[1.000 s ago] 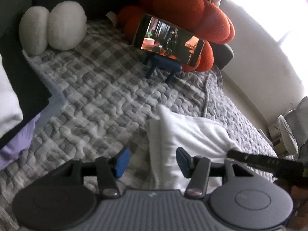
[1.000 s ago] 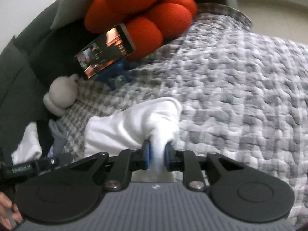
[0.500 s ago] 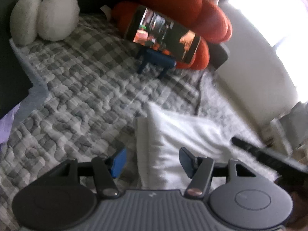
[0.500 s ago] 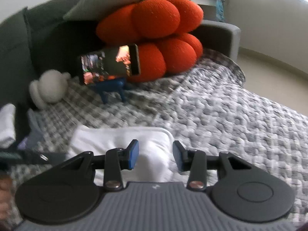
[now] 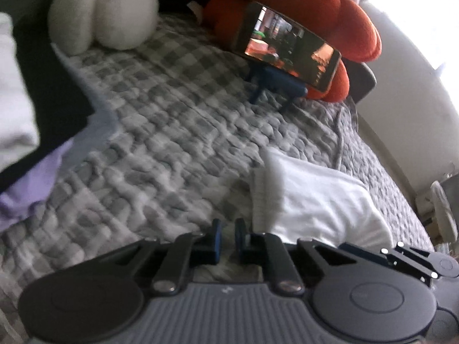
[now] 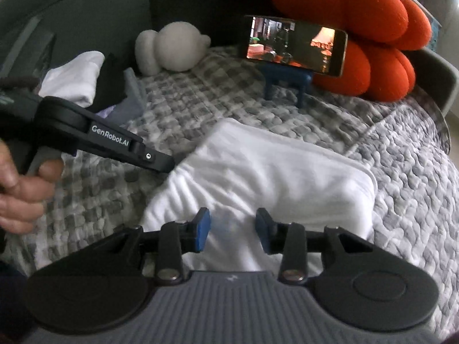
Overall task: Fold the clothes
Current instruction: 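Open the right gripper to release the garment edge onto the fold, then pinch the folded white garment edge with the left gripper while the right gripper grips beside it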
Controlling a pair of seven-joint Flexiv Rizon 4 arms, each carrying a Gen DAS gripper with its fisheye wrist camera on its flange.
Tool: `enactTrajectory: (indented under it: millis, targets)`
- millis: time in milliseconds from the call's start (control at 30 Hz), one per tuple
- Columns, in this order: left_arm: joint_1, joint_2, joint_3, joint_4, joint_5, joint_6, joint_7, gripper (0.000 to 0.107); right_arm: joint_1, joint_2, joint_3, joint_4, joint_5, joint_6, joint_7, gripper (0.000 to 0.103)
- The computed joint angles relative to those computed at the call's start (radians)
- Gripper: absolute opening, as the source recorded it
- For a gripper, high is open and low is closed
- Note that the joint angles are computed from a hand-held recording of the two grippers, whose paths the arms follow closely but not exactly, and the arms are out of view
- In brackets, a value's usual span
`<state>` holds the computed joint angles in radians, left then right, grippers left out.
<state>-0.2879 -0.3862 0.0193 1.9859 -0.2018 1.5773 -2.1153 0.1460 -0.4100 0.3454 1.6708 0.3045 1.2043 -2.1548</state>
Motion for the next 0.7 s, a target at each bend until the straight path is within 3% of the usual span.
enactTrajectory:
  millis: [67, 233, 367, 533, 600, 633, 667, 700]
  targets:
    - [0.047, 0.015, -0.054, 0.036, -0.021, 0.06, 0.015, 0.01, -0.02, 0.003, 0.034, 0.003, 0.038, 0.028, -0.05, 0.041]
    - [0.06, 0.043, -0.064, 0.076, -0.054, 0.092, 0.01, 0.016, -0.039, 0.017, 0.093, 0.021, 0.111, 0.059, -0.171, 0.043]
    - [0.127, 0.047, -0.147, 0.107, -0.084, 0.115, 0.031, 0.021, 0.036, 0.017, 0.049, 0.07, 0.035, 0.093, -0.164, 0.043]
    - [0.241, 0.04, -0.286, 0.13, -0.1, 0.153, 0.064, 0.029, 0.169, 0.013, -0.084, 0.178, -0.181, 0.249, -0.049, 0.047]
    - [0.309, 0.034, -0.366, 0.14, -0.097, 0.172, 0.067, 0.031, 0.146, 0.008, -0.064, 0.17, -0.196, 0.243, -0.023, 0.041]
    - [0.348, 0.03, -0.411, 0.147, -0.094, 0.184, 0.061, 0.031, 0.134, 0.006, -0.054, 0.166, -0.203, 0.239, -0.01, 0.029]
    - [0.396, 0.024, -0.465, 0.156, -0.088, 0.198, 0.047, 0.034, 0.094, 0.001, -0.013, 0.144, -0.183, 0.213, -0.007, 0.021]
    - [0.443, 0.017, -0.517, 0.164, -0.078, 0.212, 0.027, 0.039, 0.027, -0.007, 0.054, 0.102, -0.132, 0.164, -0.012, 0.019]
